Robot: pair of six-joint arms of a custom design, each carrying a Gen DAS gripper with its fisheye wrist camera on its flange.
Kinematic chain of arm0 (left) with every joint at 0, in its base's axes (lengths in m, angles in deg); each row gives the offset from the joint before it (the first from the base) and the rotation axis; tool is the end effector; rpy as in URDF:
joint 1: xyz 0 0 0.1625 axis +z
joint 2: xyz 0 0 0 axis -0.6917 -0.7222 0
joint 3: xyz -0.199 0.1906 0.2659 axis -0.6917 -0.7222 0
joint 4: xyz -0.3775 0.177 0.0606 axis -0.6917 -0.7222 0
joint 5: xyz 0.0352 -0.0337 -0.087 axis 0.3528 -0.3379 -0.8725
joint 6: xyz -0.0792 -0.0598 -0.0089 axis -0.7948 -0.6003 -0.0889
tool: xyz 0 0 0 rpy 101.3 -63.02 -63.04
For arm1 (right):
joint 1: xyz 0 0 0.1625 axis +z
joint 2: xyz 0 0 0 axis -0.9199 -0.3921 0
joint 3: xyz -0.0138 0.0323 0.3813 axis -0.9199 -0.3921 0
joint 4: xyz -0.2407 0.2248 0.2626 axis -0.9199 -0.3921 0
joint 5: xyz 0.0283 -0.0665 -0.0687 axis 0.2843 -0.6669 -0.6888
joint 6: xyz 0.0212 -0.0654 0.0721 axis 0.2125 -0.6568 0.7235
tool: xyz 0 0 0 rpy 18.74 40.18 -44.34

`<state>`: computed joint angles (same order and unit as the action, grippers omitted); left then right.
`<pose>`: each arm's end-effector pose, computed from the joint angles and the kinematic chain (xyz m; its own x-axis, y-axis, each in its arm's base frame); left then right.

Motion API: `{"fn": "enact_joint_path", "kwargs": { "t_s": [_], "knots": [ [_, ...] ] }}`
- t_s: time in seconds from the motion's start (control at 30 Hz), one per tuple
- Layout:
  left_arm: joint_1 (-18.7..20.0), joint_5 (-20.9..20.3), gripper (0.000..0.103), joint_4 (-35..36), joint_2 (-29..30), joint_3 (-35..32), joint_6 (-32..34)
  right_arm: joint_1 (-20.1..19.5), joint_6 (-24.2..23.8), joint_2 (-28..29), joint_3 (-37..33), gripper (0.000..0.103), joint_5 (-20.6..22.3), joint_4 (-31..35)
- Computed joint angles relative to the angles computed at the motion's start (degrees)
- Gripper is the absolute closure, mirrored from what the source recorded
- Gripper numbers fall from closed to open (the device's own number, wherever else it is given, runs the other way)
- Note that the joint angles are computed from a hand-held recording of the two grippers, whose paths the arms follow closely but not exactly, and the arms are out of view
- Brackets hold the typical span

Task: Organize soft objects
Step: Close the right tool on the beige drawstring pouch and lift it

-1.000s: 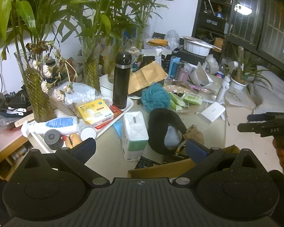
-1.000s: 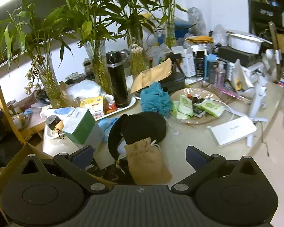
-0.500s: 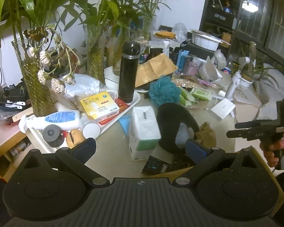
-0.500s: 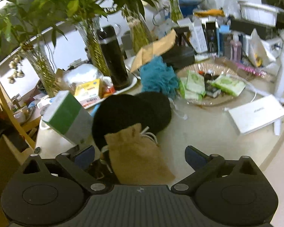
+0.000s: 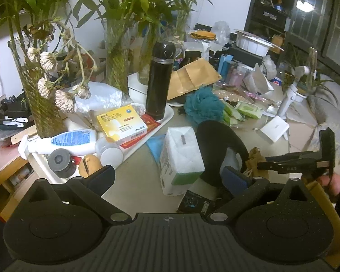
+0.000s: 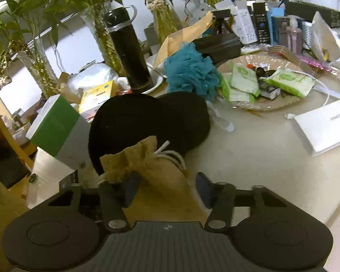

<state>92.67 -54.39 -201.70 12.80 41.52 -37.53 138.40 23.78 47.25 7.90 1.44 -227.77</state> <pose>-0.3238 -0.6833 0.0613 -0.7742 0.1659 -0.6108 0.5412 0.6739 -0.5030 -0.1291 -0.8326 0.2771 -0.8227 -0.4039 0.4001 -0.5589 0.7033 -0.4393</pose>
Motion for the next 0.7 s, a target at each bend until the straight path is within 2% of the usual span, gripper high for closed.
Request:
{"fn": "enact_joint_path", "kwargs": {
  "t_s": [0.03, 0.07, 0.1, 0.17, 0.43, 0.7],
  "knots": [
    [0.06, -0.16, 0.0, 0.28, 0.32, -0.52, 0.14, 0.04, -0.34, -0.06, 0.13, 0.075, -0.22, 0.16],
    [0.07, -0.21, 0.0, 0.42, 0.46, -0.78, 0.33, 0.21, -0.78, -0.31, 0.82, 0.092, -1.05, -0.67],
    [0.07, -0.21, 0.0, 0.57, 0.66, -1.14, 0.57, 0.41, -1.19, -0.62, 1.72, 0.097, -1.83, -2.04],
    [0.1, -0.4, 0.0, 0.98, 1.07, -1.94, 0.88, 0.34, -1.01, -1.82, 3.68, 0.099, -1.55, -3.75],
    [0.33, -1.92, 0.0, 4.29, 3.73, -7.22, 2.45, -0.35, 3.4, -7.39, 10.39, 0.1, 4.57, -8.43],
    [1.39, -2.66, 0.0, 12.23, 7.68, -16.13, 2.29, -0.45, 6.76, -12.23, 15.78, 0.1, 7.46, -13.43]
  ]
}}
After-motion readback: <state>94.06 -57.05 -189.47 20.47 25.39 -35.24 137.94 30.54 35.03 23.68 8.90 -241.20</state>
